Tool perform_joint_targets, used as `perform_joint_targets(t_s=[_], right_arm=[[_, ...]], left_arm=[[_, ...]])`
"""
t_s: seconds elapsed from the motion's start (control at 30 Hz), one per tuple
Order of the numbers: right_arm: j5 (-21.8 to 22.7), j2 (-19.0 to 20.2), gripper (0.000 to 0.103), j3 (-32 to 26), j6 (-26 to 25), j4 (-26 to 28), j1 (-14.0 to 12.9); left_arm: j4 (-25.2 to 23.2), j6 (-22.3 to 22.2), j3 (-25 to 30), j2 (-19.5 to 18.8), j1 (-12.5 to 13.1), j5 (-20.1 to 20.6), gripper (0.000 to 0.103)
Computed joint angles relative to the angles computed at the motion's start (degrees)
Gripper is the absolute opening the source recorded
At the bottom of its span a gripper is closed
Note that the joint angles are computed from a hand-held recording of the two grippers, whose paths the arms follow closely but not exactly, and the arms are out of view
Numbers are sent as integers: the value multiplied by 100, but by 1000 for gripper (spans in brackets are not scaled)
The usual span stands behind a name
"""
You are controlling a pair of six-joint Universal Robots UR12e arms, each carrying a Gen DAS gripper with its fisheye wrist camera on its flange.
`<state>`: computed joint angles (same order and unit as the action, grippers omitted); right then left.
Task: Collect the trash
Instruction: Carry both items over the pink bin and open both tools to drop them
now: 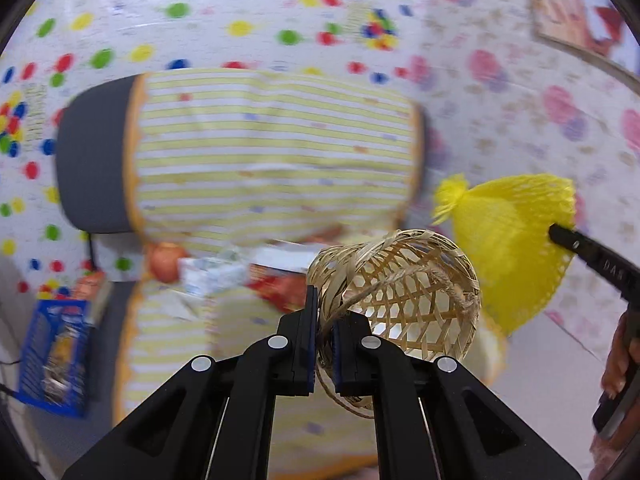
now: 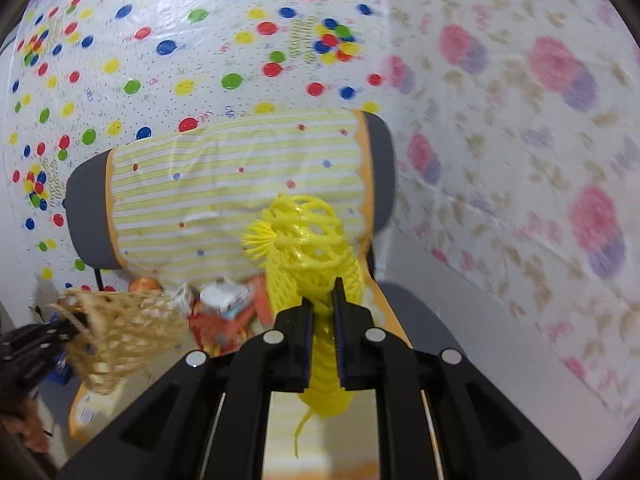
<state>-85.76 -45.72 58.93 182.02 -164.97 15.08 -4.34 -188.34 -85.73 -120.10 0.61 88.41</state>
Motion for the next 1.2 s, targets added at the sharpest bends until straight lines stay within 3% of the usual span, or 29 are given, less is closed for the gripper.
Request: perform_joint_targets(t_s=[0.17,0.33,0.47,0.73,0.83,0.9,1.07,1.2], right_arm=[[-687,-719,10,1418,171,-511,-84],[-1251,-1127,10,2280,421,-462,-120],[-1458,-1249,11,2682,635,-165,-135],[-1215,-958,11,2686,840,560,-233],[-1014,-825,24,2575,905,767,-289],[-842,-765,44,2530,991,836,-337],[-696,-760,52,2499,1073,729,-397],[-767,-914,55,2658,1152,351,-463]], left_arm=[[212,399,-320,60,-285,-546,7],[107,440,-530,45,-426,-993,7],[-19,420,-598,6,-486,-1237,7],[-321,726,-538,-135,-675,-1300,7],[-479,800,-447,-200,-703,-1291,7],[-633,824,-369,-250,-722,-1277,7],[-1036,934,-158,-366,-773,-1376,7],[-1221,1078,-22,-448,-821,-1452,10]])
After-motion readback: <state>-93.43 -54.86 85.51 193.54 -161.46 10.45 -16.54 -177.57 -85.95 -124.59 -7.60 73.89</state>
